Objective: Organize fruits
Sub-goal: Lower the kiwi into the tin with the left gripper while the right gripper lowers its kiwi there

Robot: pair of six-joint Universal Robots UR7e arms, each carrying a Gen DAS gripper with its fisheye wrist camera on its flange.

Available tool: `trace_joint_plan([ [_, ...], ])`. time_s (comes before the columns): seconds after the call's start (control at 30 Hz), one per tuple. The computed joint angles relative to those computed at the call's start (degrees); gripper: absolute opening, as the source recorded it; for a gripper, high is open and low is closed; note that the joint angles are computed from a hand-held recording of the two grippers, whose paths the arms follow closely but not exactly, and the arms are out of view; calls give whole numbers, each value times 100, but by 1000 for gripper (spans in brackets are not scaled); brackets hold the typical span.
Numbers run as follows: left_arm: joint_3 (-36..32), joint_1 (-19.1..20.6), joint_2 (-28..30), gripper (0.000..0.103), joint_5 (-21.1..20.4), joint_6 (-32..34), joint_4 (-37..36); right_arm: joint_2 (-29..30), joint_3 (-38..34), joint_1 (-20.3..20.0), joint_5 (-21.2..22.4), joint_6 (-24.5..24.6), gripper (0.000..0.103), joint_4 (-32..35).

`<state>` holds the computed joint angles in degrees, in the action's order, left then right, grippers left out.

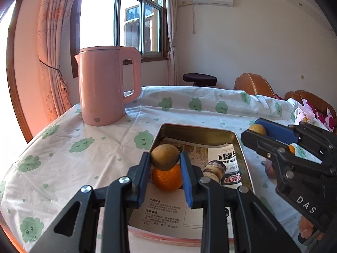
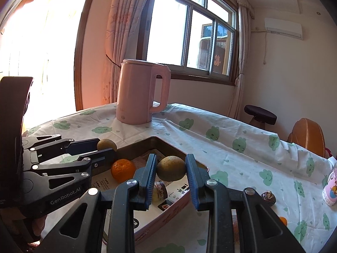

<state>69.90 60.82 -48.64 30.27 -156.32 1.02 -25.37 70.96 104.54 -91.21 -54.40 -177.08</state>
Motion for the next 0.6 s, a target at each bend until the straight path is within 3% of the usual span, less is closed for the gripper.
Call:
trace_joint_plan([
  [0.6, -640, 154, 375, 30, 27, -630, 1096, 340, -391, 22, -384, 40, 30, 481],
])
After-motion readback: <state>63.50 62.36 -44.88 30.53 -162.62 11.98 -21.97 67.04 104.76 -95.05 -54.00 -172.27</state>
